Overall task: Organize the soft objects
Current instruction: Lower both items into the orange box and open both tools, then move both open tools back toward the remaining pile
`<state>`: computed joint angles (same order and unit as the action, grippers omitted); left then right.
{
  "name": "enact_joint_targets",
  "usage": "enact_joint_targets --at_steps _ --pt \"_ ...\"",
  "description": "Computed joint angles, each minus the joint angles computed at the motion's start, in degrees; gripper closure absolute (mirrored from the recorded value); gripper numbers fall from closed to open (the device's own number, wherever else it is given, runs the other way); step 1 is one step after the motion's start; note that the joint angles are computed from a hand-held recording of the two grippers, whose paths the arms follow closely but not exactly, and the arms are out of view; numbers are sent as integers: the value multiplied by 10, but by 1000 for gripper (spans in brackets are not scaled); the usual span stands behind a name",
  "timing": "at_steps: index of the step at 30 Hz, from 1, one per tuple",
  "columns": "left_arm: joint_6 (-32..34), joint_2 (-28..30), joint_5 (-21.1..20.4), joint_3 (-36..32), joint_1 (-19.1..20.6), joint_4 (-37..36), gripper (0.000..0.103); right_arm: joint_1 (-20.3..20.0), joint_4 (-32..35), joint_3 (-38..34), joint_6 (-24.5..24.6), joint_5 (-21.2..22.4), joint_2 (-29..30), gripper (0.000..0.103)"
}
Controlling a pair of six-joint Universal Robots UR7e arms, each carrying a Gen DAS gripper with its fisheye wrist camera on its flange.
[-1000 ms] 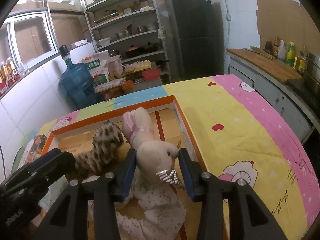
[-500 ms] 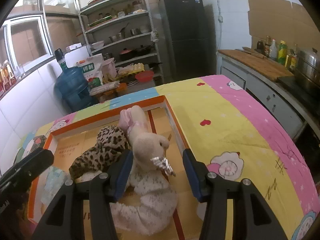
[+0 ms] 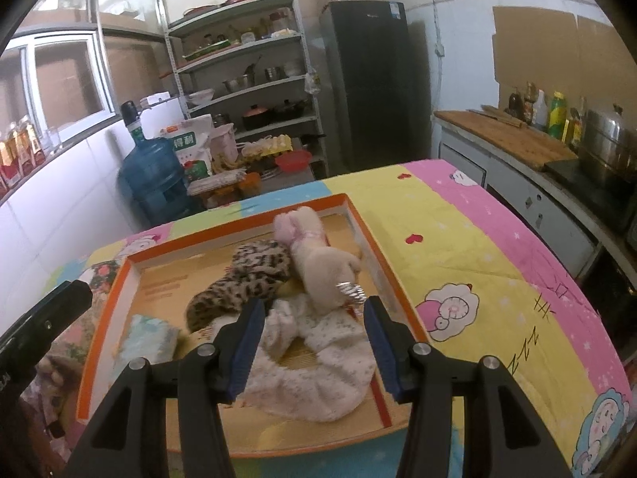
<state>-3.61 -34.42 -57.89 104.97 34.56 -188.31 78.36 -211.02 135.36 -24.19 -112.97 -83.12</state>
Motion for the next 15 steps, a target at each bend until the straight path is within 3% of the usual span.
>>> enact_joint_targets --at_steps 15 --pt "7 -79 21 88 -4 -36 52 86 -61 19 -4 -62 34 51"
